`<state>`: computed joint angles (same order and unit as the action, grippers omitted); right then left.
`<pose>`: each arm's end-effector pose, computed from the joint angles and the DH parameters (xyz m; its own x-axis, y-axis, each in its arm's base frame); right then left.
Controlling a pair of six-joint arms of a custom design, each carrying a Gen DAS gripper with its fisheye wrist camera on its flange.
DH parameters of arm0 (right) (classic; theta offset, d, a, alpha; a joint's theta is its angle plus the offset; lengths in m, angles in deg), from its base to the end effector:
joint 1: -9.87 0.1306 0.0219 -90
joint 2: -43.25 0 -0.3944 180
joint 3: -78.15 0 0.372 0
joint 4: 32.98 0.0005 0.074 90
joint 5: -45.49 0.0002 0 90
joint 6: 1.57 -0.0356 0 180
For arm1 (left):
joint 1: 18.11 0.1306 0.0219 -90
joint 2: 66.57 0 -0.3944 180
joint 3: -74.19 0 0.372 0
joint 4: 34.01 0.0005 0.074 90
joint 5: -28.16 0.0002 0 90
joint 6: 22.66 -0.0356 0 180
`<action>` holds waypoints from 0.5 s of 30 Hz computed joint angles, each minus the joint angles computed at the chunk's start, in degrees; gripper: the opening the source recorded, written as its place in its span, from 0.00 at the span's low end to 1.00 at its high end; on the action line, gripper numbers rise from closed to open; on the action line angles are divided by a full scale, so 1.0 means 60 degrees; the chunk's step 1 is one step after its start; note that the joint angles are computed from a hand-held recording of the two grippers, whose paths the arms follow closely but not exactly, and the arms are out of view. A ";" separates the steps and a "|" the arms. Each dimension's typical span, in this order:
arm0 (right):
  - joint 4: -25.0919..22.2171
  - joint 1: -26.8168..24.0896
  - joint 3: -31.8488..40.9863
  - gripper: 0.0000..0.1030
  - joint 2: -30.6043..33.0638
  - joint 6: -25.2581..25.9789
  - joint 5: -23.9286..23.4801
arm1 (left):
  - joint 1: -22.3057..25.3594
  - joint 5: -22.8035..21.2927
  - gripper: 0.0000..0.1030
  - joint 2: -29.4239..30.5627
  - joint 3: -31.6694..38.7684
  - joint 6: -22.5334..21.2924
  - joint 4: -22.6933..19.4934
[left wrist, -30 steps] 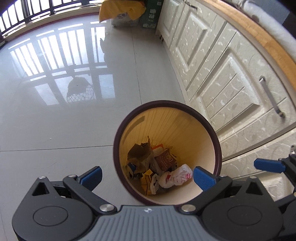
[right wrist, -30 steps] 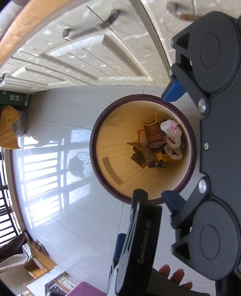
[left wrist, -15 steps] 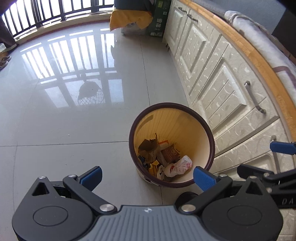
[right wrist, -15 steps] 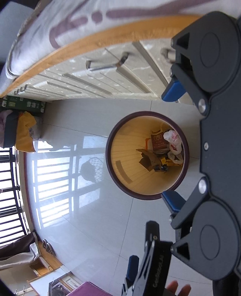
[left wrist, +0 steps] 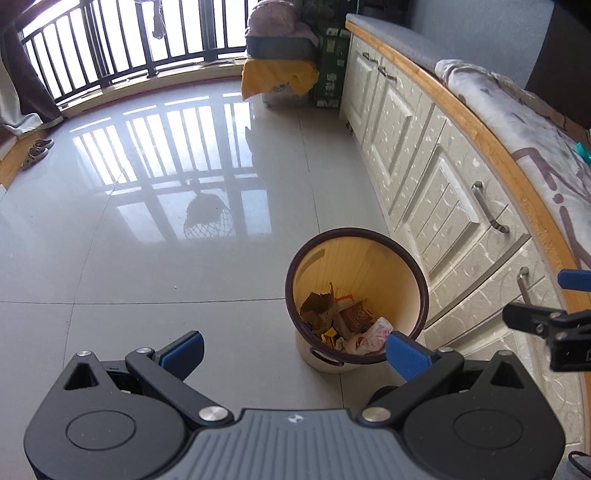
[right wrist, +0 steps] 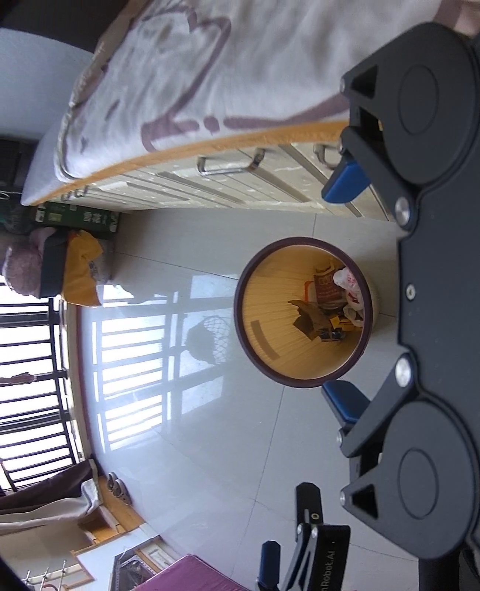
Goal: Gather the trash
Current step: 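Move both open tools back toward the teal cap and wrapper on the bench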
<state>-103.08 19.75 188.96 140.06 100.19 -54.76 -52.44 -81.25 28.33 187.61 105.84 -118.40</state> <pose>0.4820 0.0899 0.5216 -0.7462 -0.3335 -0.5761 -0.4277 0.9034 0.0309 0.3798 -0.2456 0.5435 -0.8511 -0.1298 -0.5087 -0.1407 0.9899 -0.0171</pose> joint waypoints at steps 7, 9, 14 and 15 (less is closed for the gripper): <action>0.0106 -0.0424 -0.0142 1.00 -0.0586 -0.0133 -0.0479 | -0.0397 -0.0221 1.00 -0.0251 0.0077 0.0320 -0.0145; 0.0177 -0.0574 -0.0153 1.00 -0.0745 -0.0182 -0.0606 | -0.0526 -0.0320 1.00 -0.0263 0.0142 0.0369 -0.0189; 0.0459 -0.1104 -0.0205 1.00 -0.1083 -0.0192 -0.0968 | -0.0889 -0.0627 1.00 -0.0130 0.0464 0.0555 -0.0282; 0.0498 -0.1218 -0.0204 1.00 -0.1131 -0.0203 -0.1025 | -0.0960 -0.0677 1.00 -0.0116 0.0513 0.0559 -0.0271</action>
